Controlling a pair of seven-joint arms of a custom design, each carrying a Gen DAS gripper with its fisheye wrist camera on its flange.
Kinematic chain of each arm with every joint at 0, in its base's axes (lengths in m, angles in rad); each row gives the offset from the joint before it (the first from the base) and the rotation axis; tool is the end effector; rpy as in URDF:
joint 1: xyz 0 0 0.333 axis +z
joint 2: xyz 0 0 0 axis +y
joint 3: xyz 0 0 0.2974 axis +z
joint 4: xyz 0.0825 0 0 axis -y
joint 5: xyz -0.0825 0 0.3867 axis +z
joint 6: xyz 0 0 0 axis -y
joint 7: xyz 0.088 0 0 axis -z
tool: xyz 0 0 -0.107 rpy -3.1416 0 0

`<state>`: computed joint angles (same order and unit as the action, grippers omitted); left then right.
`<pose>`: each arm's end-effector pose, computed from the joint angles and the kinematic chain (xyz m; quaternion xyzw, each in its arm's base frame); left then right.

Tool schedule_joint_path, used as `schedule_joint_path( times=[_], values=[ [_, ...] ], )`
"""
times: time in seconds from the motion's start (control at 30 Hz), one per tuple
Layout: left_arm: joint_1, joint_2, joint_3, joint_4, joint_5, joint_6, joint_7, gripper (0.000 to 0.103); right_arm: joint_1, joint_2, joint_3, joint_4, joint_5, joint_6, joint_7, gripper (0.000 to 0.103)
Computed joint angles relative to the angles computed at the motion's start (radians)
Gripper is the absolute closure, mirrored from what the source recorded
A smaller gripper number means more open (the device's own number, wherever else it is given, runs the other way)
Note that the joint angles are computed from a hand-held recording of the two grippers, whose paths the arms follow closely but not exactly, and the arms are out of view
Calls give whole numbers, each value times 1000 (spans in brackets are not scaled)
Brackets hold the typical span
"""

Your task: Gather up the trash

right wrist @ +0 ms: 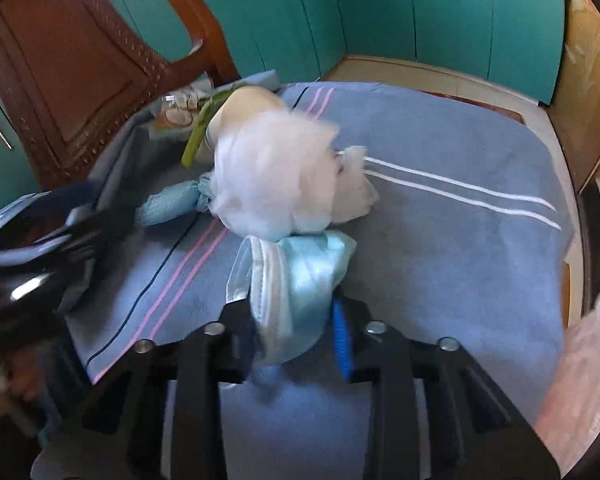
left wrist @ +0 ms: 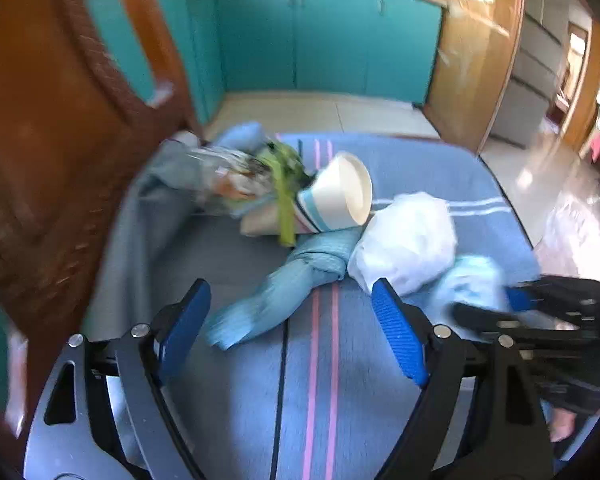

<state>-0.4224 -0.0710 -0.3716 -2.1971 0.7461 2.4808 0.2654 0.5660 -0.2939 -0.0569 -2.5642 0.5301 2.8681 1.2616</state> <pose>0.3843 -0.3975 0.4283 -0.6640 0.6740 -0.2270 0.2309 0.4242 0.2043 0.4102 -0.7756 0.5445 -0.0625 0.3131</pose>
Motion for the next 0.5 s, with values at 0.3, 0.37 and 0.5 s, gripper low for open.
schedule_joint_path(
  times=[0.3, 0.37, 0.5],
  values=[
    [-26, 70, 42, 11, -152, 28, 119, 94, -80, -183, -8, -148, -165, 8, 116, 72],
    [-39, 40, 26, -13, -159, 5, 107, 94, -58, -198, -42, -162, -178, 15, 121, 72],
    [-58, -44, -12, -85, -233, 13, 95, 94, -35, -214, -74, -165, -206, -1, 128, 71]
  ],
)
